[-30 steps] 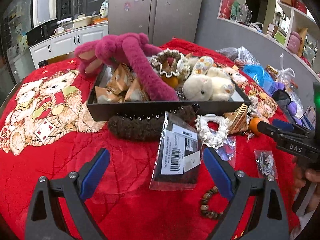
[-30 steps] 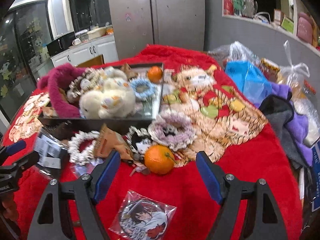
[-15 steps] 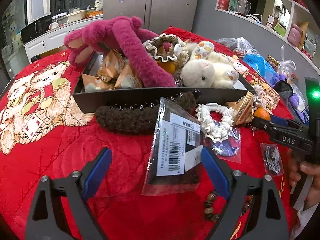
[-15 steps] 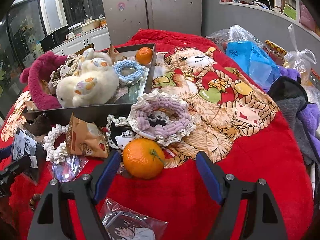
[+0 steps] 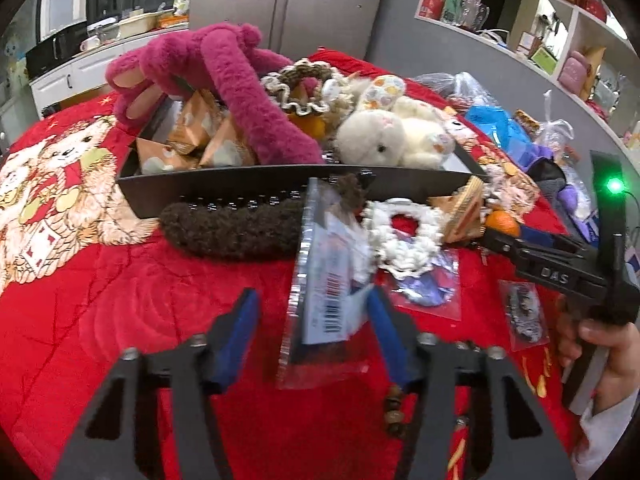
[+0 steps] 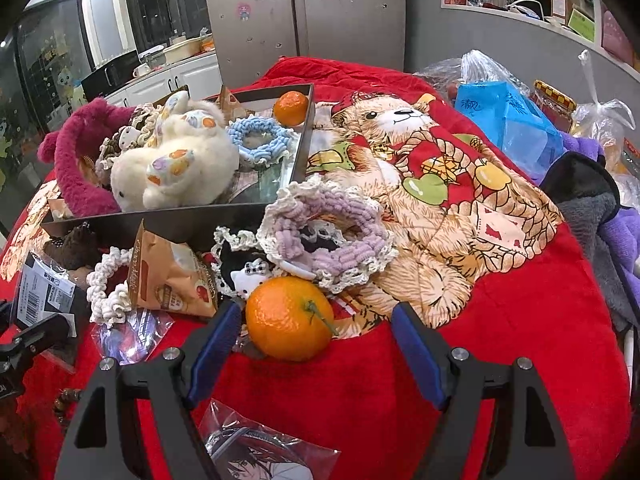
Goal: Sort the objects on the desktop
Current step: 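Grasp the clear barcode packet with left tool while right tool grasps a mandarin orange, then carry the packet in left tool while right tool carries the orange over the tray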
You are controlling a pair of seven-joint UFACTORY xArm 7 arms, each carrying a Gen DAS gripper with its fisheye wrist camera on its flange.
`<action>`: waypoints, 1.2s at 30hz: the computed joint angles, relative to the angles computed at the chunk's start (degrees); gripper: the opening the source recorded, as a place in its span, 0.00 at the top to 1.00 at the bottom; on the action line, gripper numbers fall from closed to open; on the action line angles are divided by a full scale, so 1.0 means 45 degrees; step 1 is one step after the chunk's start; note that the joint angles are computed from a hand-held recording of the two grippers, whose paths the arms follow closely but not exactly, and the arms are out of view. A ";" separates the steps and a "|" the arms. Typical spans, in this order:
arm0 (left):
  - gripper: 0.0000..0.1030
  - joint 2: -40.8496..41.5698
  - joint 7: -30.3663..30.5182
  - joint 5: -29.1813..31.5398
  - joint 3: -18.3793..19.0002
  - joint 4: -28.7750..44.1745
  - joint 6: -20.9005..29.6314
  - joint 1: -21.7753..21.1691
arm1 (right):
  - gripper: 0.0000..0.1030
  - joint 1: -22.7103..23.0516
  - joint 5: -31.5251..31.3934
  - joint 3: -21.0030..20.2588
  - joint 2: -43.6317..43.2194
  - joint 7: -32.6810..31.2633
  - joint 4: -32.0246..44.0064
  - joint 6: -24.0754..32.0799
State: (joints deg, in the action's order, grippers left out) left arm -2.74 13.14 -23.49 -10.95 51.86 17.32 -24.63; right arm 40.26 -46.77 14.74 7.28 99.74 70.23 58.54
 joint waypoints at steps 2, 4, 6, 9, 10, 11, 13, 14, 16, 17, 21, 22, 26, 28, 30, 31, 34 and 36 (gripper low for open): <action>0.72 -0.0156 0.0351 -0.0411 -0.0009 -0.0080 -0.0025 -0.0102 | 0.31 -0.0009 -0.0019 -0.0002 -0.0045 0.0065 -0.0062 -0.0112; 0.87 -0.0341 0.0861 -0.1107 0.0047 -0.0143 -0.0010 -0.0262 | 0.59 0.0002 -0.0210 0.0016 -0.0140 0.0180 -0.0151 -0.0293; 0.92 -0.0554 0.1291 -0.1552 0.0086 -0.0241 -0.0032 -0.0402 | 0.63 -0.0024 -0.0350 0.0048 -0.0187 0.0177 -0.0198 -0.0584; 0.92 -0.0853 0.0227 -0.0084 -0.0124 -0.0642 -0.0715 -0.0299 | 0.63 0.0131 -0.0376 0.0108 0.0078 -0.0094 0.0166 -0.0039; 0.92 -0.0896 0.0300 -0.0206 -0.0010 -0.0653 -0.0680 -0.0404 | 0.63 0.0149 -0.0354 0.0091 0.0050 -0.0073 0.0139 -0.0075; 0.92 -0.0925 0.0447 -0.0483 0.0127 -0.0628 -0.0589 -0.0521 | 0.63 0.0164 -0.0342 0.0084 0.0028 -0.0061 0.0122 -0.0095; 0.92 -0.0975 0.0584 -0.0805 0.0287 -0.0628 -0.0531 -0.0622 | 0.63 0.0157 -0.0342 0.0072 -0.0089 0.0057 -0.0019 -0.0241; 0.92 -0.0999 0.0612 -0.0870 0.0333 -0.0625 -0.0506 -0.0632 | 0.63 0.0154 -0.0343 0.0080 -0.0128 0.0127 -0.0059 -0.0271; 0.92 -0.1042 0.0733 -0.1073 0.0432 -0.0655 -0.0510 -0.0660 | 0.63 0.0145 -0.0335 0.0114 -0.0202 0.0195 -0.0127 -0.0287; 0.92 -0.1077 0.0694 -0.1030 0.0434 -0.0679 -0.0517 -0.0631 | 0.63 0.0138 -0.0341 0.0130 -0.0233 0.0203 -0.0154 -0.0286; 0.92 -0.1234 0.0044 -0.0482 0.0360 -0.0900 -0.0807 -0.0445 | 0.63 0.0202 -0.0321 0.0254 -0.0287 0.0274 -0.0092 0.0069; 0.92 -0.1283 0.0111 -0.0571 0.0453 -0.0913 -0.0768 -0.0491 | 0.63 0.0296 -0.0382 0.0314 -0.0230 0.0235 0.0060 0.0461; 0.92 -0.1447 -0.0337 -0.0272 0.0487 -0.1035 -0.0902 -0.0387 | 0.63 0.0471 -0.0750 0.0435 -0.0447 0.0550 -0.0032 0.0549; 0.92 -0.1603 -0.0467 -0.0232 0.0561 -0.1164 -0.0934 -0.0424 | 0.63 0.0530 -0.0912 0.0511 -0.0473 0.0675 0.0004 0.0606; 0.92 -0.1825 -0.0677 -0.0187 0.0591 -0.1383 -0.1027 -0.0450 | 0.63 0.0563 -0.0994 0.0552 -0.0449 0.0756 0.0085 0.0589; 0.92 -0.1956 -0.0833 -0.0069 0.0576 -0.1514 -0.1070 -0.0442 | 0.63 0.0585 -0.1027 0.0566 -0.0413 0.0757 0.0140 0.0586; 0.92 -0.2428 -0.1026 -0.0074 0.0752 -0.1878 -0.1098 -0.0676 | 0.63 0.0735 -0.1231 0.0598 -0.0264 0.0736 0.0417 0.0592; 0.92 -0.2755 -0.0976 -0.0153 0.0853 -0.2092 -0.1149 -0.0898 | 0.63 0.0924 -0.1402 0.0643 -0.0016 0.0594 0.0851 0.0777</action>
